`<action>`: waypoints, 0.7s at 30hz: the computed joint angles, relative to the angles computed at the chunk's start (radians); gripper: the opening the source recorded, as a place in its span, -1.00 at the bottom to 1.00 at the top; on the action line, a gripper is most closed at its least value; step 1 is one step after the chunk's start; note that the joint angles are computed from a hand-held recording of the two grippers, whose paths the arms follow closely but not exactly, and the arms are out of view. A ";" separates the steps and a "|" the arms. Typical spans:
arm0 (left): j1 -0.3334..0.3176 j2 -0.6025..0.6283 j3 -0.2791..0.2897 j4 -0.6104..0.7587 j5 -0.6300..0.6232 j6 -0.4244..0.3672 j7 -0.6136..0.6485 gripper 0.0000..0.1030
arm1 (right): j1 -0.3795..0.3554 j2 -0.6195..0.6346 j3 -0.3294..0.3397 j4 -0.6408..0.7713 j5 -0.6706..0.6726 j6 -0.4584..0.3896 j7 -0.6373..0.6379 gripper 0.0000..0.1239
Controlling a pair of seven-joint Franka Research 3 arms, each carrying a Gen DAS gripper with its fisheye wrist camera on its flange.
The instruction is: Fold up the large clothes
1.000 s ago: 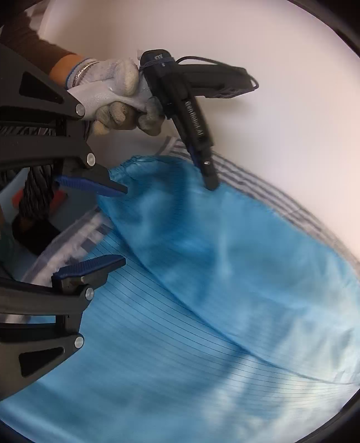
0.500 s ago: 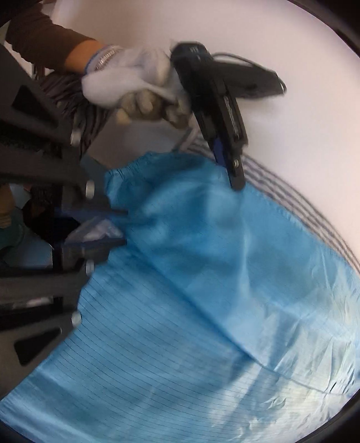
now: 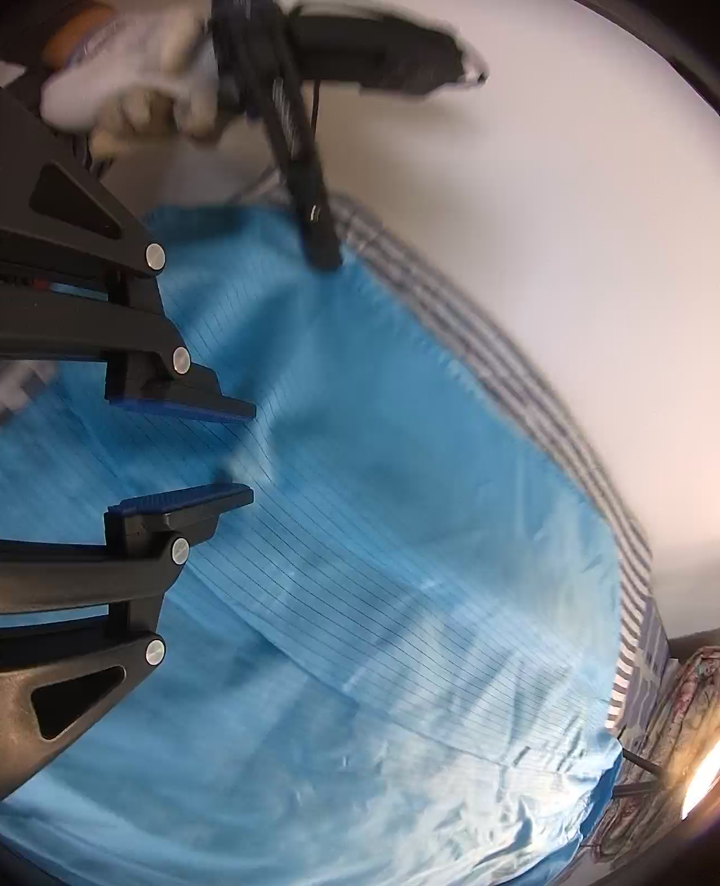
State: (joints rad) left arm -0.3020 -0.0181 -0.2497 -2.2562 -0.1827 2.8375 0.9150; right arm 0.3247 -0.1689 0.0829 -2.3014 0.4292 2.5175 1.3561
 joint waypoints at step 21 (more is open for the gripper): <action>-0.035 -0.013 -0.016 0.034 0.183 0.071 -0.054 -0.98 | -0.047 0.435 -0.021 0.637 0.017 -0.184 0.171 -0.01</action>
State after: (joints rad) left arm -0.3370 -0.0315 -0.2661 -2.2220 0.0000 2.9088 0.8609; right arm 0.2779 0.2660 0.0618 -1.6642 0.4459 2.3337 1.5275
